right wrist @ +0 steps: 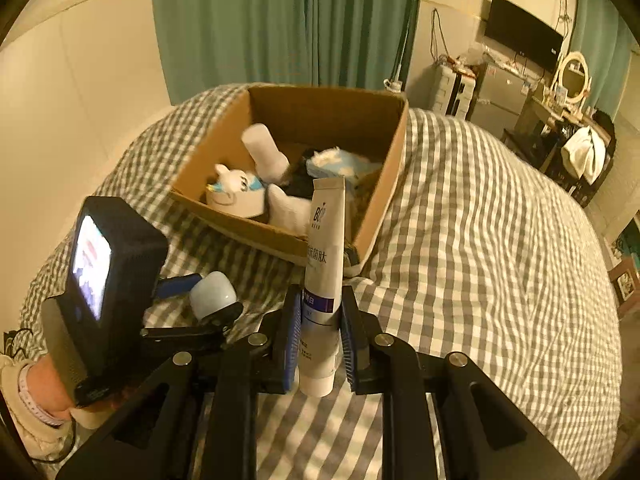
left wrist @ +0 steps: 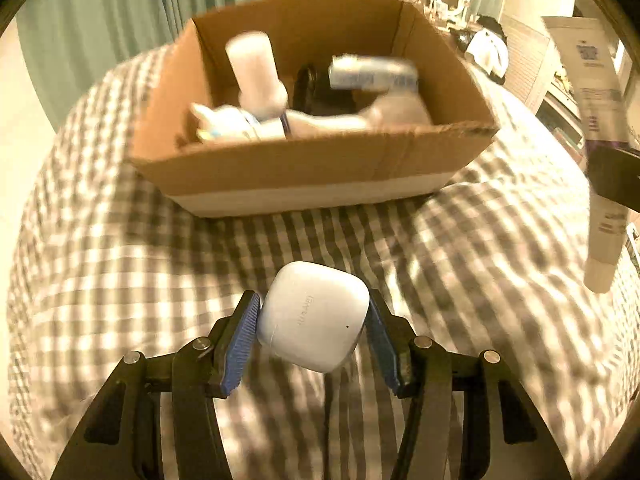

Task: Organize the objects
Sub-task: 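Carry the earbud case and toothpaste tube into the box and open both grippers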

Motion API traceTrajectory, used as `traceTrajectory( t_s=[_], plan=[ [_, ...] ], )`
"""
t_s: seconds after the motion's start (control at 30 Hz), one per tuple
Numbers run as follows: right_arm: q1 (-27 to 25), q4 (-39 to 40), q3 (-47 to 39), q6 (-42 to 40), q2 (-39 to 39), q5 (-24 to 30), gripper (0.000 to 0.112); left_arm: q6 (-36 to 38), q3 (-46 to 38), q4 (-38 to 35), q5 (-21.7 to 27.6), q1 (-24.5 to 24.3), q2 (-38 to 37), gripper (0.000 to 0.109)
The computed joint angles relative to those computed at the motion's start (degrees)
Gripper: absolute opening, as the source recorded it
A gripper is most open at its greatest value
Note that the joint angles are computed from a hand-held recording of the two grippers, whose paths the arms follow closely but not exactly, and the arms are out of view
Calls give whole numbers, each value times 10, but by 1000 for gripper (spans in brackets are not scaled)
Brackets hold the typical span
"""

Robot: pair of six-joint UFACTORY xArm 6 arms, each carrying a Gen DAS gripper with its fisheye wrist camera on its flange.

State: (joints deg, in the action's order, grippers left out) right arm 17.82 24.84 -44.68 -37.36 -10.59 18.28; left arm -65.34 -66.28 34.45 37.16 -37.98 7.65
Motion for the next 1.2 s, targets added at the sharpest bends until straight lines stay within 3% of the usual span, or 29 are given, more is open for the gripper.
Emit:
traceTrajectory(
  t_s=[0.23,0.47,0.77,1.2],
  plan=[
    [21,-68,26,65,-75,8,18,-2,49,29,16,4,-106,55],
    [39,-110,13,99,-104,13,18,-9,38,65,48,-6,-161,55],
    [40,-65,-65,63,-44,10,18,24,-31,76,50,30,-130,55],
    [25,-48,-251,52,125,33,18,115,-140,30,8,98,-27,55]
  ],
)
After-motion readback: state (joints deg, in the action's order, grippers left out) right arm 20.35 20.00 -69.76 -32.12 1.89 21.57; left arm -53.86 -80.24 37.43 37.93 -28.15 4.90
